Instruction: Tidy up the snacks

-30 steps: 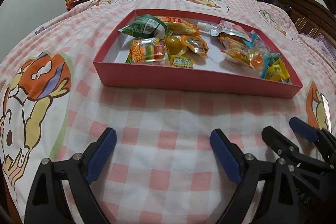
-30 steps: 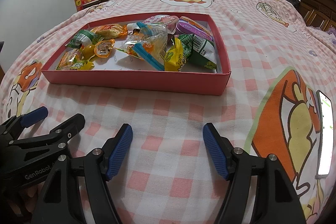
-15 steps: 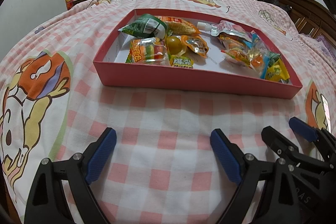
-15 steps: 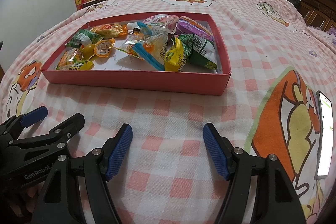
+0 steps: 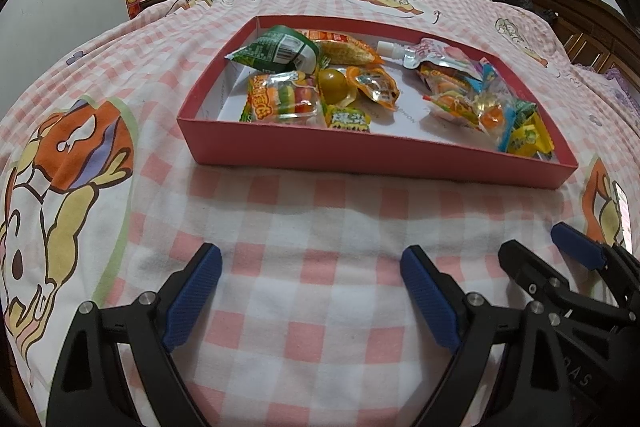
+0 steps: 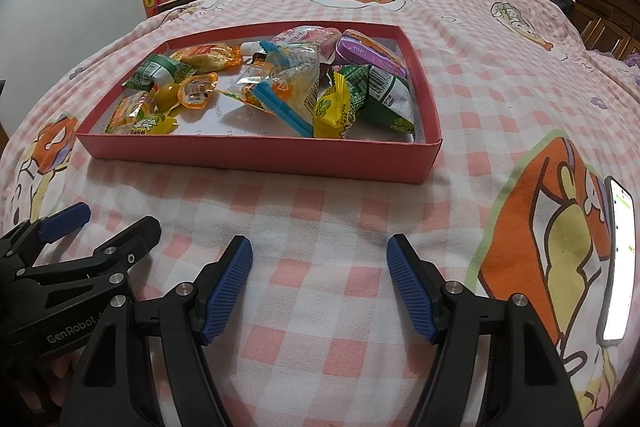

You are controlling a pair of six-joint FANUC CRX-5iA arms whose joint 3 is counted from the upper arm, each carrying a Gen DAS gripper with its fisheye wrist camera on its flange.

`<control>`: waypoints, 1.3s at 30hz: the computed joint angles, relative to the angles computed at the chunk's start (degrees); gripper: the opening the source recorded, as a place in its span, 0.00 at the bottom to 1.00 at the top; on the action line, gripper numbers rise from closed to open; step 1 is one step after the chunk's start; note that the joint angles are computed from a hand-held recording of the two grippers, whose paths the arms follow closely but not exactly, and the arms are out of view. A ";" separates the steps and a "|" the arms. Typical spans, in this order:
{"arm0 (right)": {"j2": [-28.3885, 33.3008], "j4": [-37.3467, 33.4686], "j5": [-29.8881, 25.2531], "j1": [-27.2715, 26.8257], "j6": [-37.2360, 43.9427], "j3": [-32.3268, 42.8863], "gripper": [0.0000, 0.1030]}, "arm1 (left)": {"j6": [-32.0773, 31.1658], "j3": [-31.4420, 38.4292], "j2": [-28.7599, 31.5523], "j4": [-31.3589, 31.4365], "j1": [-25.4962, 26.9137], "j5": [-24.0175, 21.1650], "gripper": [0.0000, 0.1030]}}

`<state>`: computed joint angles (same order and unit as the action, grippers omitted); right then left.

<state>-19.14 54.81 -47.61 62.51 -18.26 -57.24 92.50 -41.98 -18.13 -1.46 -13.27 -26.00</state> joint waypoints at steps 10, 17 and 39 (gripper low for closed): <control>0.21 0.68 0.45 -0.40 -0.43 -0.16 0.70 | -0.51 -0.36 0.13 0.33 0.14 1.08 0.91; 0.49 1.91 0.15 -0.04 -2.00 -0.59 0.70 | -3.09 -1.76 -0.35 2.55 0.82 2.43 0.91; 0.62 1.93 -0.24 0.40 -2.41 -0.50 0.71 | -3.19 -1.80 -0.36 2.63 0.86 2.48 0.91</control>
